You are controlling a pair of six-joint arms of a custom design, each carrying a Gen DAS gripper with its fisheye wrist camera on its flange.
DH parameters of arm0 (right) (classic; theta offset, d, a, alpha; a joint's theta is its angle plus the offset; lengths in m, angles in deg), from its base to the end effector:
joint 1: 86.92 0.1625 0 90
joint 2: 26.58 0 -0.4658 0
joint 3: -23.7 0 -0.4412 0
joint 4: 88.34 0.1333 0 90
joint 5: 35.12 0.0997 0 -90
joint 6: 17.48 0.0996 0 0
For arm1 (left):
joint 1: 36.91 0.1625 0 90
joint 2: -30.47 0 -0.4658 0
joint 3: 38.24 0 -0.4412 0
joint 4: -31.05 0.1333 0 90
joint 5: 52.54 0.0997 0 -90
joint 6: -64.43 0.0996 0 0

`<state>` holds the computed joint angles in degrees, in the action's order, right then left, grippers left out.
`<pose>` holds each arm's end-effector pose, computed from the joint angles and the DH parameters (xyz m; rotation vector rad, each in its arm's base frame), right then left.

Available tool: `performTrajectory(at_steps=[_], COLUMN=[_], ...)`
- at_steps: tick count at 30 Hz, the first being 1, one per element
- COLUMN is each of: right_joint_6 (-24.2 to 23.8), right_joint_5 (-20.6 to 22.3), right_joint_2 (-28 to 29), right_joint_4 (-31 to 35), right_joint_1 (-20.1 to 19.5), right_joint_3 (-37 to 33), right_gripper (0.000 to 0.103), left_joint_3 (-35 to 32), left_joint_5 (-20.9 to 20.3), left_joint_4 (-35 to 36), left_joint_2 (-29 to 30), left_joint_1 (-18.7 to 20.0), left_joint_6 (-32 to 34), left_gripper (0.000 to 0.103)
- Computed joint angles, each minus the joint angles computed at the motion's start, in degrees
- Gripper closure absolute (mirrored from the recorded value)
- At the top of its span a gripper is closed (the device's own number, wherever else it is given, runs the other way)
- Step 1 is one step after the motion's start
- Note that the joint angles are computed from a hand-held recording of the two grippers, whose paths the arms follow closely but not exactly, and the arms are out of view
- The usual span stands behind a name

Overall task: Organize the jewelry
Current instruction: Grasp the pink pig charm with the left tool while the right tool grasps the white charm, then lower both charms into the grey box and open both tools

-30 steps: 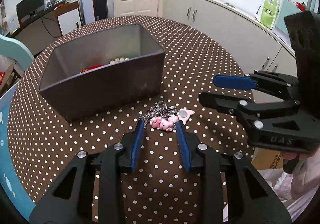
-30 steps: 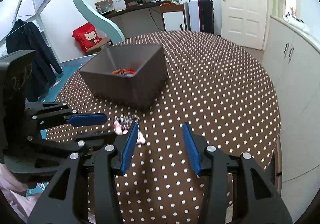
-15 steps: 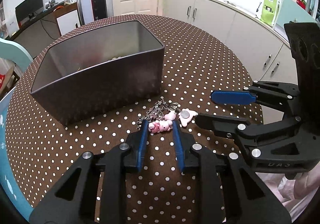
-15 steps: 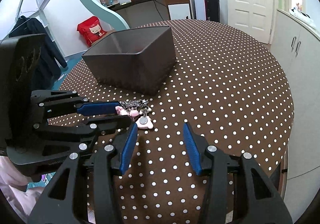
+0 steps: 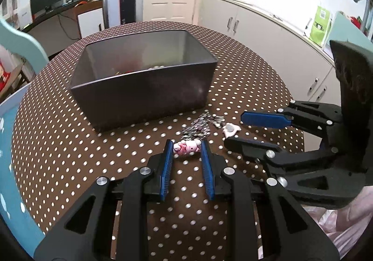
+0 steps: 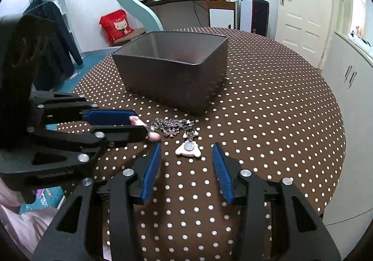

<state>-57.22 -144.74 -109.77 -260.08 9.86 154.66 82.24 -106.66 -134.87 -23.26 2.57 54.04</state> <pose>0.1566 -0.4717 0.2762 0.8944 -2.4260 0.6296 -0.3111 -0.5046 0.0689 0.8332 2.4790 -0.6098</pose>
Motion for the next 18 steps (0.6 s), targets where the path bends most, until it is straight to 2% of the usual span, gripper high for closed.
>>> performTrajectory(at_steps=[2,4,12,18], right_joint_6=[-1.3,-2.2,0.0,-0.5], right_joint_5=[-1.8,-2.8,-2.8,-2.8], right_joint_2=[1.5,2.1,2.2,1.8], right_joint_4=[-2.9,-4.1,-2.4,-3.2], right_joint_1=[0.4,0.7,0.7,1.8], right_joint_3=[0.3,0.4,-0.8,-1.6], right_gripper=[0.077,0.08,0.081,0.081], left_joint_3=[0.3,0.8,1.8,1.8], left_joint_5=[-0.1,-0.1,-0.6,-0.9], left_joint_4=[-0.5,-0.9,-2.7,-4.2], left_joint_2=[-0.3,-0.6,-1.3,-1.8], left_joint_1=[0.1,0.1,0.2,0.3], left_joint_6=[-0.5,-0.8,-1.2,-0.4], left_gripper=[0.079,0.079,0.079,0.079])
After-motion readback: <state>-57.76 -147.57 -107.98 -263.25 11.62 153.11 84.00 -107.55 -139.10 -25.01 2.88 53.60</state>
